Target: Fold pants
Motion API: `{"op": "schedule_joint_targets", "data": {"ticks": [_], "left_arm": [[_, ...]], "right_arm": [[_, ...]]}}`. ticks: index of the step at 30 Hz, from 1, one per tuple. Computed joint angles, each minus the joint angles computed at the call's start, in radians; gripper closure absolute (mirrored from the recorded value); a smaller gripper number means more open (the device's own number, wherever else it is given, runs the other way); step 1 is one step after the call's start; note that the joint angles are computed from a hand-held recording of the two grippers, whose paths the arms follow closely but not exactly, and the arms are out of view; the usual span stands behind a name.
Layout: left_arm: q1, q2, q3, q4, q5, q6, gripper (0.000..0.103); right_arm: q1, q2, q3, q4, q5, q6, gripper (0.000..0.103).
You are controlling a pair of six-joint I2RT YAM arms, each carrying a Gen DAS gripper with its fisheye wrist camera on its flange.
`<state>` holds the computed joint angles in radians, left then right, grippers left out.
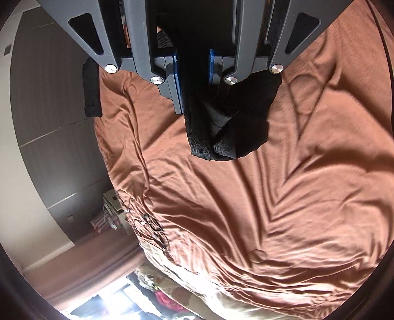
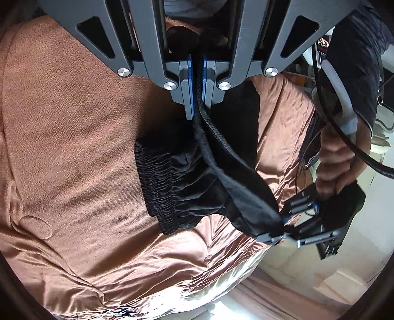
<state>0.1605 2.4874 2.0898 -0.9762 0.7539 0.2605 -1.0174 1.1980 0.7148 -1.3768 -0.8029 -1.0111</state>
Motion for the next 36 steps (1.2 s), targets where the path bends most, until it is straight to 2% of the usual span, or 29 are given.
{"op": "schedule_joint_targets", "data": {"ticks": [12, 14, 16, 18, 23, 33, 36], "left_arm": [[-0.101, 0.142, 0.180, -0.072, -0.017, -0.016, 0.084], [-0.112, 0.147, 0.183, -0.071, -0.033, -0.012, 0.073], [-0.111, 0.141, 0.160, -0.054, -0.032, -0.014, 0.058], [-0.103, 0.133, 0.139, -0.044, -0.034, -0.009, 0.054], [-0.065, 0.102, 0.078, -0.021, -0.063, 0.018, 0.053], [0.023, 0.041, -0.094, -0.001, -0.110, 0.137, 0.053], [0.050, 0.027, -0.140, -0.001, -0.114, 0.164, 0.053]], "right_arm": [[-0.156, 0.126, 0.031, -0.066, 0.030, -0.168, 0.102], [-0.175, 0.144, 0.036, -0.069, 0.038, -0.183, 0.102], [-0.189, 0.154, 0.038, -0.074, 0.047, -0.195, 0.102], [-0.192, 0.154, 0.032, -0.074, 0.050, -0.197, 0.102], [-0.193, 0.141, 0.025, -0.080, 0.053, -0.194, 0.102], [-0.257, 0.138, 0.018, -0.122, 0.102, -0.255, 0.102], [-0.219, 0.108, 0.017, -0.080, 0.130, -0.164, 0.101]]}}
